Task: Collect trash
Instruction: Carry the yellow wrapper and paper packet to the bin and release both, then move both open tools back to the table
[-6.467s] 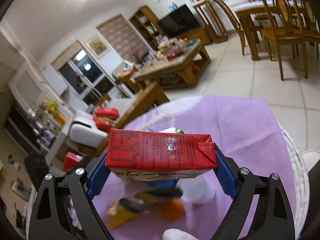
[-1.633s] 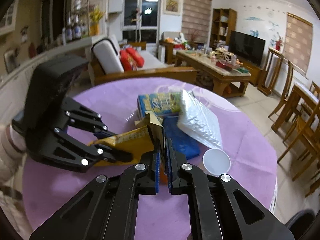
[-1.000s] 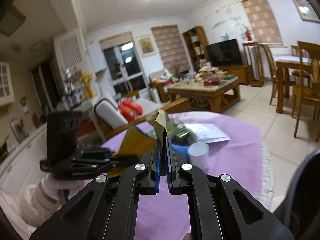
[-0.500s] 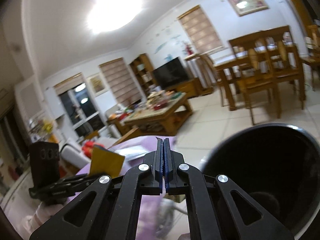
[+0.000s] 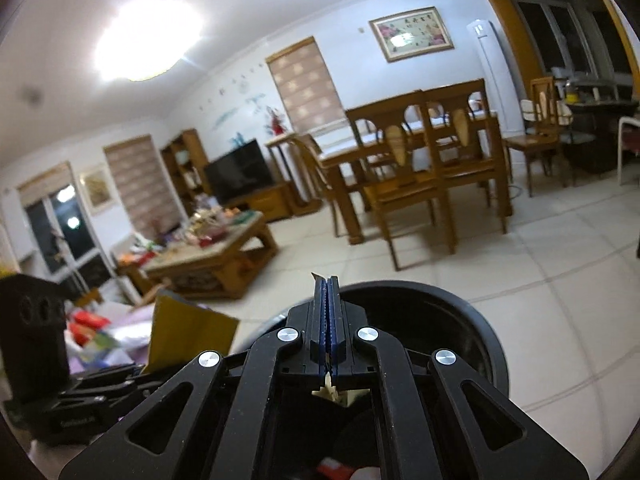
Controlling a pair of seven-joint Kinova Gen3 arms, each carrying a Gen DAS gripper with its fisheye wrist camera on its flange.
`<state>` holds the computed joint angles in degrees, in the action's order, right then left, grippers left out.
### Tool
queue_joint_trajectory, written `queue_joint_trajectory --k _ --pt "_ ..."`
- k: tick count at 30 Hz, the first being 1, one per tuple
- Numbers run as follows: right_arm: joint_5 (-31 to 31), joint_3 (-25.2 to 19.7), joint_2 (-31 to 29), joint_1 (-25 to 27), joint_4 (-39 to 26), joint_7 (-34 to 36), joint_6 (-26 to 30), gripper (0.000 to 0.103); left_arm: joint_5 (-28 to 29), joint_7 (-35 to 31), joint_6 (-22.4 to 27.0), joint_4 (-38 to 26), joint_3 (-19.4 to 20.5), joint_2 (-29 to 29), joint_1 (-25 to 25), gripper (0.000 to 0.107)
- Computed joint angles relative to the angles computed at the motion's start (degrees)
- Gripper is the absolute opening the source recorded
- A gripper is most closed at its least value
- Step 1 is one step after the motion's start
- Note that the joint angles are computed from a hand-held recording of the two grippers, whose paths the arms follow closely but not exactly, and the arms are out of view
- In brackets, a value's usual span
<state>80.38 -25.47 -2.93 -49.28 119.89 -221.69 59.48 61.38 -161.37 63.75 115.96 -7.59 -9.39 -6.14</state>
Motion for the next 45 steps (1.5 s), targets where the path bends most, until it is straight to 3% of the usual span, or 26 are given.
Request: queue_joint_trajectory --k 7,16,18,19,20,21,22,23,27,29,33,39,45 --pt "1.10 2.33 2.53 2.56 0.36 -1.20 -4.71 0.002 -1.88 3.07 -5.23 -0.56 3.37 2.43 2.28 0.022" --pt "1.04 4.67 4.91 2.58 -1.14 -0.67 -8.20 0.002 -5.70 6.15 -8.04 -1.48 4.64 3.24 3.77 0.024" --pt "1.63 5.31 4.97 3.08 -1.17 -0.96 -10.02 0.008 -6.31 6.64 -8.56 -1.59 4.77 3.09 4.15 0.027" --pt "1.64 5.34 4.92 3.11 -1.21 -0.89 -10.27 0.019 -6.96 7.23 -8.86 -1.79 4.83 3.01 4.28 0.030" --pt "1.57 5.29 5.00 3.04 -1.31 -0.76 -10.14 0.037 -7.37 7.89 -9.44 -1.83 5.01 2.77 4.52 0.042" --pt "1.93 5.22 5.16 2.91 -1.29 -1.32 -9.94 0.047 -7.55 8.09 -10.29 -1.56 5.00 2.22 4.71 0.060" --pt "2.61 5.17 5.16 2.77 -1.07 -2.67 -9.67 0.063 -7.07 7.77 -11.68 -1.05 5.73 1.68 4.46 0.069" --pt "3.17 5.12 4.69 2.70 -0.58 -3.78 -9.46 0.068 -6.14 6.51 -13.46 -0.03 5.41 0.67 4.86 0.080" --pt "3.57 4.55 3.47 2.43 0.24 -4.78 -9.50 0.068 -4.54 3.25 -15.25 1.34 3.79 -0.44 6.79 0.088" --pt "3.34 4.23 3.43 2.35 0.12 -4.10 -9.21 0.078 -5.13 3.29 -16.19 1.42 3.90 -0.72 7.35 0.089" --pt "3.99 3.68 3.06 2.12 0.65 -4.98 -9.10 0.085 -4.54 1.84 -17.24 2.15 3.18 -1.43 8.12 0.097" --pt "2.51 3.01 3.04 1.46 0.09 -4.32 -8.54 0.088 -3.91 0.98 -16.59 2.21 2.15 -1.41 7.99 0.097" --pt "2.74 2.84 2.76 1.11 0.00 -5.33 -8.68 0.098 -5.94 3.17 -15.97 2.25 2.34 -2.59 7.62 0.097"
